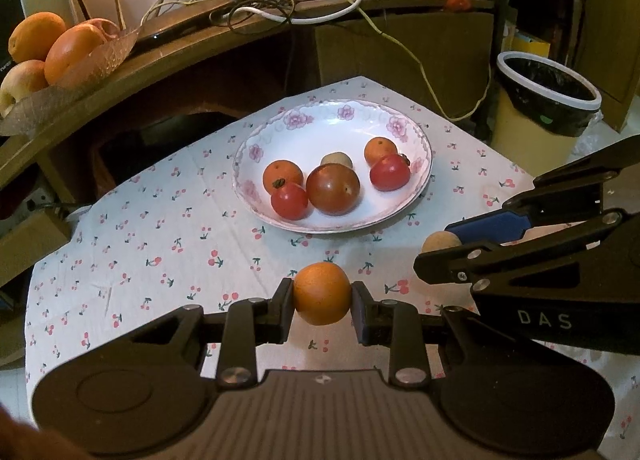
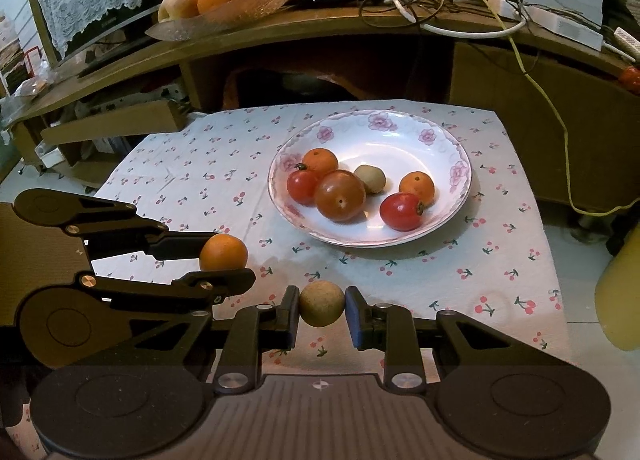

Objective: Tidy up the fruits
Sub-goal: 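Lift the orange and kiwi in both tools and carry them toward the plate, then lower the orange and kiwi onto the plate and open both tools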

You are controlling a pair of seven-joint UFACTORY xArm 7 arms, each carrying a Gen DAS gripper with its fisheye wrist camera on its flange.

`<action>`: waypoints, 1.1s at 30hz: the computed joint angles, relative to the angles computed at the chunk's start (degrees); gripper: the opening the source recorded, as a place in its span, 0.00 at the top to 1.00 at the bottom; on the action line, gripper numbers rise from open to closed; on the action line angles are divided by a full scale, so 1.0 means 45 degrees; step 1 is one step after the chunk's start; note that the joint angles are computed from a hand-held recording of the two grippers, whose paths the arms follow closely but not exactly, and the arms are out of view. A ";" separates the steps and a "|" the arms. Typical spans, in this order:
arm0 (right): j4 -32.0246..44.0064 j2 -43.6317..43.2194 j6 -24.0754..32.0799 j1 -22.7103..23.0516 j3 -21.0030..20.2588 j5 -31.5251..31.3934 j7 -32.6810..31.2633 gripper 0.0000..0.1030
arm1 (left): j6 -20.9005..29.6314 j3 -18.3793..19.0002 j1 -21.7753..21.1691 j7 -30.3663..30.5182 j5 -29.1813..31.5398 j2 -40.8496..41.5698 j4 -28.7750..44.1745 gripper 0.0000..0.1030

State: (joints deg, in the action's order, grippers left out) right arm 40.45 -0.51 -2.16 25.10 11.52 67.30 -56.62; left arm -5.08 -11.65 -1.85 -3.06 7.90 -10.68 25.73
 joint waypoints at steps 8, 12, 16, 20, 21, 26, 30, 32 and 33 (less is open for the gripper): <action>0.0116 -0.0012 -0.0123 0.0026 0.0000 0.0674 -0.0583 0.73 | -0.0113 -0.0485 0.0478 -0.0167 0.0144 -0.0003 0.0076 0.66; 0.0158 -0.0034 -0.0160 0.0026 -0.0019 0.0755 -0.0609 0.73 | -0.0198 -0.0772 0.0786 -0.0247 0.0218 0.0053 0.0193 0.66; 0.0290 -0.0036 -0.0182 0.0017 -0.0048 0.1075 -0.0857 0.72 | -0.0295 -0.1339 0.1402 -0.0361 0.0321 0.0131 0.0361 0.66; 0.0497 0.0052 -0.0237 -0.0036 -0.0045 0.1264 -0.1028 0.72 | -0.0472 -0.2556 0.2669 -0.0497 0.0491 0.0176 0.0540 0.66; 0.0548 0.0065 -0.0241 -0.0065 -0.0031 0.1312 -0.1057 0.72 | -0.0504 -0.2844 0.2957 -0.0506 0.0497 0.0192 0.0587 0.66; 0.0833 0.0180 -0.0386 -0.0194 0.0057 0.1792 -0.1478 0.72 | -0.0665 -0.4283 0.4383 -0.0483 0.0365 0.0305 0.0864 0.66; 0.1076 0.0283 -0.0453 -0.0353 0.0145 0.2144 -0.1767 0.72 | -0.0787 -0.5399 0.5463 -0.0333 0.0110 0.0382 0.1071 0.66; 0.1231 0.0331 -0.0496 -0.0422 0.0201 0.2590 -0.2162 0.72 | -0.0863 -0.6221 0.6241 -0.0184 -0.0091 0.0429 0.1193 0.66; 0.1290 0.0347 -0.0507 -0.0456 0.0216 0.2737 -0.2292 0.72 | -0.0887 -0.6609 0.6609 -0.0097 -0.0201 0.0458 0.1250 0.66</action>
